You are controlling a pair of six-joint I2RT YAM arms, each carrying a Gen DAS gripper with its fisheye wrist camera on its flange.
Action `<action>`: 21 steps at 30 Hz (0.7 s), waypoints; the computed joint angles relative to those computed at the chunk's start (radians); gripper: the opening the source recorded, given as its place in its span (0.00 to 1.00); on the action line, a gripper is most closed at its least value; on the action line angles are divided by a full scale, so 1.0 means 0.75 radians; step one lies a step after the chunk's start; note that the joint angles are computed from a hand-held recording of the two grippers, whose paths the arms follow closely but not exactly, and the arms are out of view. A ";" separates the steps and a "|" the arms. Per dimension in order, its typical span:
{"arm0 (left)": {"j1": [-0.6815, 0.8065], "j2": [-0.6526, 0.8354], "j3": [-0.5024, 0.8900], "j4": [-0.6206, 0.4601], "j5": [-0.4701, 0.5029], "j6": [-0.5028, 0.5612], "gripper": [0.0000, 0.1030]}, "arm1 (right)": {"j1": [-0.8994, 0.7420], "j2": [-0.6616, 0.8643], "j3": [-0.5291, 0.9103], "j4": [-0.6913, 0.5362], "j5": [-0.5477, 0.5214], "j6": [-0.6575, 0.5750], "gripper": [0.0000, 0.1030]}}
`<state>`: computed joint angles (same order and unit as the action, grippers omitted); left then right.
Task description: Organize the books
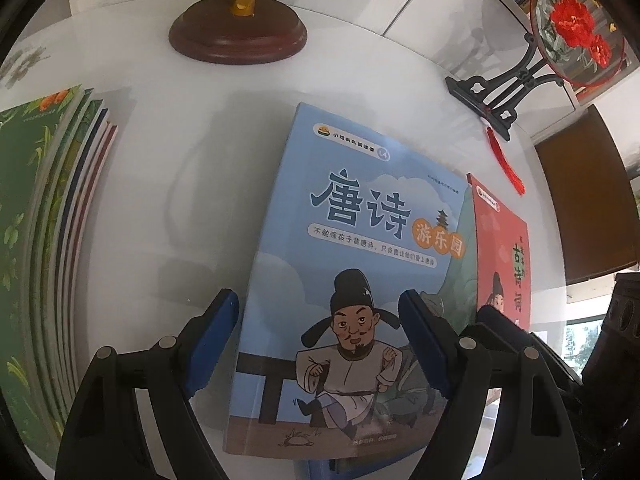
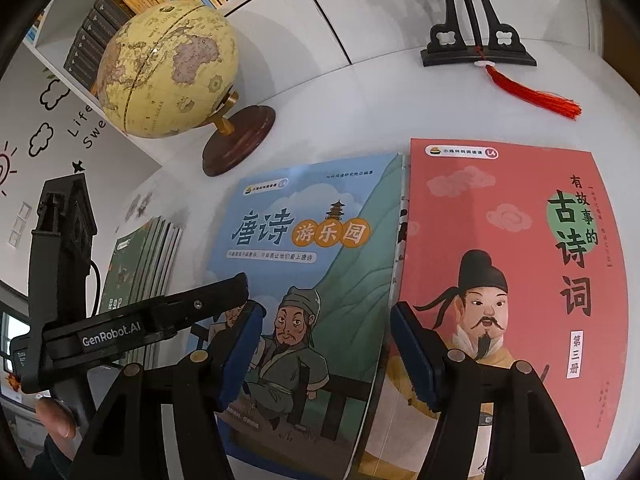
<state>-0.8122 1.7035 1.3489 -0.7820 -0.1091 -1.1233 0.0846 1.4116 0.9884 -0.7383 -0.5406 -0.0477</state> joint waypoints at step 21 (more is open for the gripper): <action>-0.004 -0.128 -0.171 0.166 0.095 0.018 0.87 | 0.076 0.065 0.027 0.019 0.063 0.014 0.68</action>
<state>-0.8156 1.6074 1.2204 -0.6571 -0.0377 -1.1095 0.1414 1.4606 1.0087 -0.7243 -0.4935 -0.0373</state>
